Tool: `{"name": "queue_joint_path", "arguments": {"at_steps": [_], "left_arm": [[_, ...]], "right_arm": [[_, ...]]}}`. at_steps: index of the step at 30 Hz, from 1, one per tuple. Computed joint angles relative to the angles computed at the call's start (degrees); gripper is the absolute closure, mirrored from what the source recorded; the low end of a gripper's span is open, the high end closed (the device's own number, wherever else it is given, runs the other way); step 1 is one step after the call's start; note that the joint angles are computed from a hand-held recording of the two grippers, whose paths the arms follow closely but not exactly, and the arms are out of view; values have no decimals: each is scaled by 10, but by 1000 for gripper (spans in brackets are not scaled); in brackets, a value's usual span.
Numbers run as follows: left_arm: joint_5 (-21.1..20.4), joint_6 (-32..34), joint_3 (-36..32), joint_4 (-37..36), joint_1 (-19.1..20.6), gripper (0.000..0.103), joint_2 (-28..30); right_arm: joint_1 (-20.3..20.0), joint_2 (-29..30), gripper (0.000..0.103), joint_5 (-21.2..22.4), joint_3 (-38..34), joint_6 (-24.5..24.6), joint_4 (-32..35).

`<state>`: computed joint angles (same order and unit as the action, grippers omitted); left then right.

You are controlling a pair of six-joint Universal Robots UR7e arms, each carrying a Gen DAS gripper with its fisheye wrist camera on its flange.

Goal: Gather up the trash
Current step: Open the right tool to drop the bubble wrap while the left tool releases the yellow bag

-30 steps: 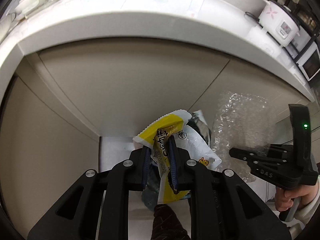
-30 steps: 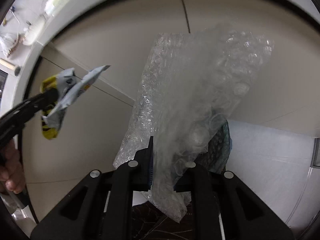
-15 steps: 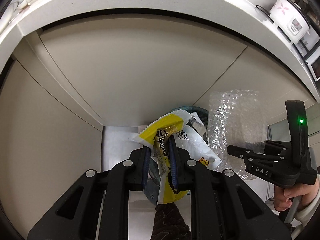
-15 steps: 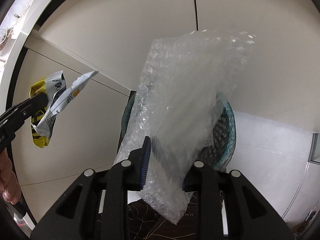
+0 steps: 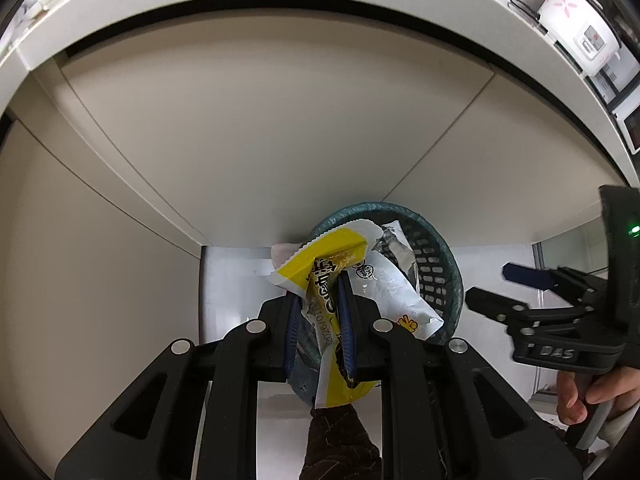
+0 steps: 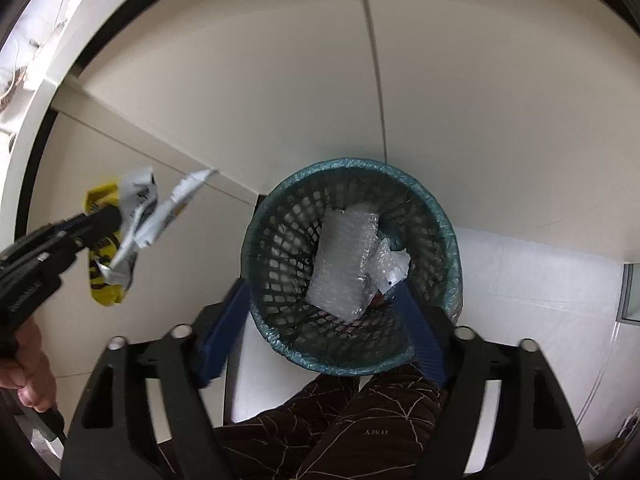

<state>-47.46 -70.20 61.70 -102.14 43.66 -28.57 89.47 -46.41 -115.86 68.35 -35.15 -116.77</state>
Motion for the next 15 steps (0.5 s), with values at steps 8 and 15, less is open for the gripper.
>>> {"name": "queue_joint_path", "arguments": {"at_steps": [8,15], "left_arm": [[-20,41,-15,-17,14,86,19],[-41,93,-51,-33,25,86,51]], "right_arm": [[-5,-7,8,-4,-16,-7,-30],[-17,-7,8,2,-54,7,-18]]}}
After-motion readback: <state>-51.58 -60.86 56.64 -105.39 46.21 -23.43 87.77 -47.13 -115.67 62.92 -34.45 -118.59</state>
